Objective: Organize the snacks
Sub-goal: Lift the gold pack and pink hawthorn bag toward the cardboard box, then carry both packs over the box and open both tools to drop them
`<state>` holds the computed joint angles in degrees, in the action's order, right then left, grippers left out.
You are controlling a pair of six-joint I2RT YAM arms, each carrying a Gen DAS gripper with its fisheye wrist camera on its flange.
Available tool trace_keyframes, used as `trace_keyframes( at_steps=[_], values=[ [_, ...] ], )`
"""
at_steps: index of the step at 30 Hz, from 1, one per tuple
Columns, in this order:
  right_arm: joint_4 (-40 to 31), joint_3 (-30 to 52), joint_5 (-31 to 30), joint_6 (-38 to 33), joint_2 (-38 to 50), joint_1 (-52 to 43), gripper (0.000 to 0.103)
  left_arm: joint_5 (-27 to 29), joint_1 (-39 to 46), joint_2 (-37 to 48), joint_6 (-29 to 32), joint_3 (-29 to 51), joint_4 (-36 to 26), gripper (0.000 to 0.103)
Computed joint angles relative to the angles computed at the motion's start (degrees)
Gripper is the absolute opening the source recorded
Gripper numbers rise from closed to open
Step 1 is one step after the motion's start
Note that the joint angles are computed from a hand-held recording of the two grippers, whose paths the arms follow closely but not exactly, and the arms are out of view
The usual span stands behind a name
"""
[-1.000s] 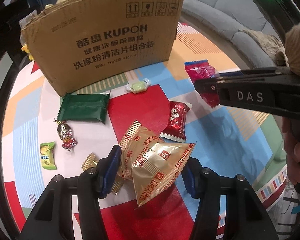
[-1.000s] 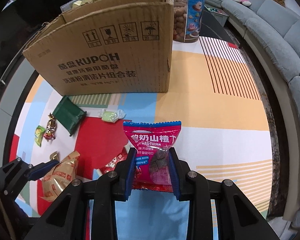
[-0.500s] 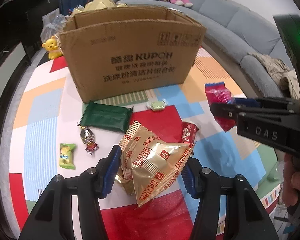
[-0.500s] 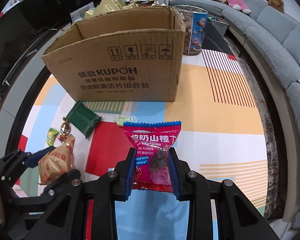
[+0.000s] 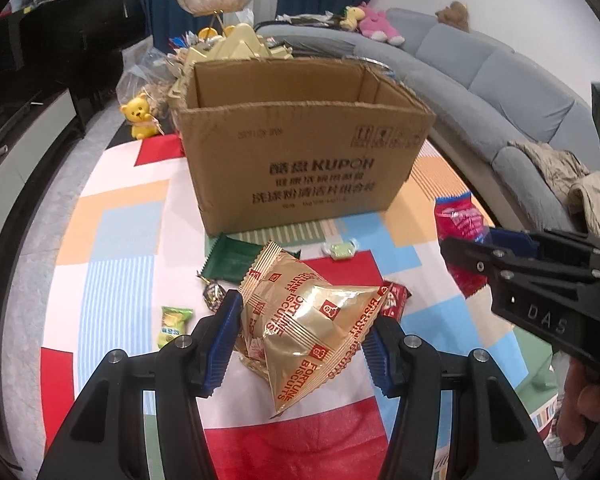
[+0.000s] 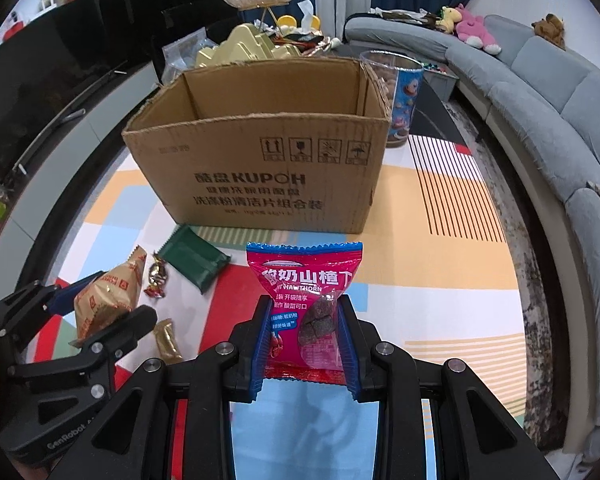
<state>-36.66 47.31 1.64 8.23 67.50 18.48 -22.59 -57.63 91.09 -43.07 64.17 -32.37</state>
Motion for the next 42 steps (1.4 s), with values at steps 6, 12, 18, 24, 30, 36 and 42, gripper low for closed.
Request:
trace_keyframes(
  at_steps=[6, 12, 18, 24, 30, 36, 42],
  values=[
    [0.5, 0.3, 0.9, 1.1, -0.9, 1.7, 0.032, -1.8, 0.5, -1.4, -0.3, 0.0, -0.2, 0.056],
    [1.0, 0.4, 1.5, 2.3, -2.1, 3.3, 0.032, -2.7, 1.3, -2.6, -0.1, 0.0, 0.4, 0.056],
    [1.4, 0.7, 1.5, 2.9, -3.0, 3.8, 0.032, -4.8, 1.6, -3.2, 0.5, 1.3, 0.0, 0.056],
    [1.8, 1.4, 1.5, 3.2, -3.6, 3.9, 0.032, -6.4, 2.1, -3.6, 1.2, 2.4, -0.4, 0.056],
    [2.2, 2.7, 1.6, 3.4, -3.8, 3.9, 0.032, -7.2, 2.8, -3.7, 2.1, 3.8, -0.5, 0.056],
    [2.8, 3.8, 2.3, 3.6, -4.4, 4.1, 0.032, -7.9, 3.4, -3.6, 3.0, 5.2, -0.6, 0.056],
    [3.4, 5.0, 2.9, 3.5, -4.4, 4.0, 0.032, -8.8, 3.9, -3.3, 4.0, 6.9, -0.7, 0.056]
  ],
)
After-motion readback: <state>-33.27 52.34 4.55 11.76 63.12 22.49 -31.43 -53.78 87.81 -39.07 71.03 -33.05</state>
